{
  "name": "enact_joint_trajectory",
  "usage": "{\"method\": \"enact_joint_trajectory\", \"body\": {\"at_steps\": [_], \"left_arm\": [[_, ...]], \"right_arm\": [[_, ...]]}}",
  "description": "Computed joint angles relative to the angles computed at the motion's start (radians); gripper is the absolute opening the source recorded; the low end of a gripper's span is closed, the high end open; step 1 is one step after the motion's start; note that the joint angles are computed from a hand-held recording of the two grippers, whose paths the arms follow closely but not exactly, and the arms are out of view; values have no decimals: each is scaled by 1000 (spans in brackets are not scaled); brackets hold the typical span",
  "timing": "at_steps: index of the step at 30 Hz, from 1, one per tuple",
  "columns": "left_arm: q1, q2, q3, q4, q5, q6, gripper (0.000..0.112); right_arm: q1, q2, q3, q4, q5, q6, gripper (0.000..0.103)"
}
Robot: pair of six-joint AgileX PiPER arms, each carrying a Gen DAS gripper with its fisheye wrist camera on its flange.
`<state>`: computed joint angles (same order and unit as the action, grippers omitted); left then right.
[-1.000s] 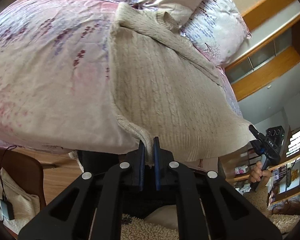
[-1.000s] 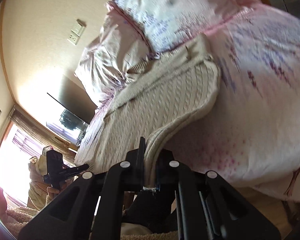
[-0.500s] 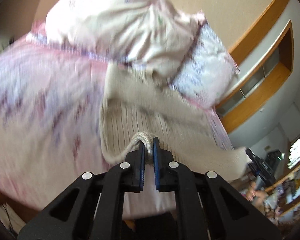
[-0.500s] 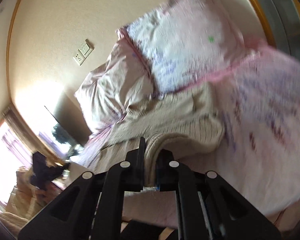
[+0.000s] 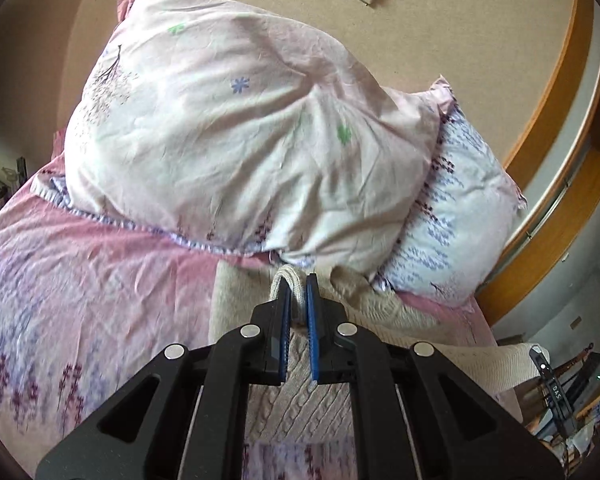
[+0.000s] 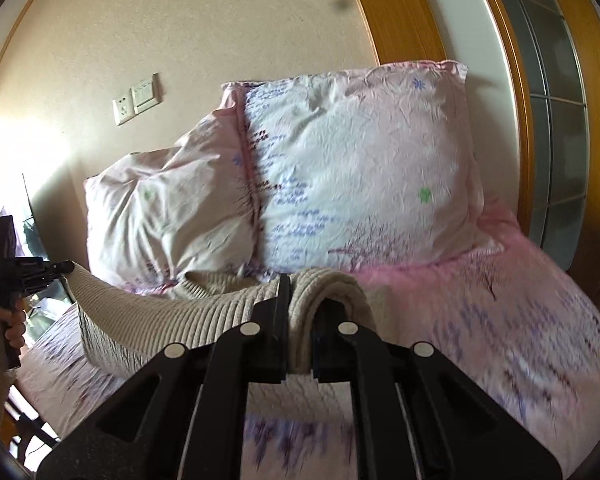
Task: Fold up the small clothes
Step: 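Carry the hem toward the collar with the right gripper while the left gripper grasps the hem too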
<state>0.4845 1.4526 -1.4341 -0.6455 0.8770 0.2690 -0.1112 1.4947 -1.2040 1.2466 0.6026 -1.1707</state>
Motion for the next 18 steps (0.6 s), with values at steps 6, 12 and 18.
{"method": "enact_joint_trajectory", "body": {"at_steps": [6,12,18], "left_arm": [[-53,132,-80,48,-95,-66,7],[-100,244,-109,113,-158,-113,7],[-140,350,-164,206,-189,-213,7]], "right_arm": [[73,163,-149,-75,-89,102,8],[120,314,-303,-278,-98,351,8],[150,516,-556,-612,-4,790,8]]}}
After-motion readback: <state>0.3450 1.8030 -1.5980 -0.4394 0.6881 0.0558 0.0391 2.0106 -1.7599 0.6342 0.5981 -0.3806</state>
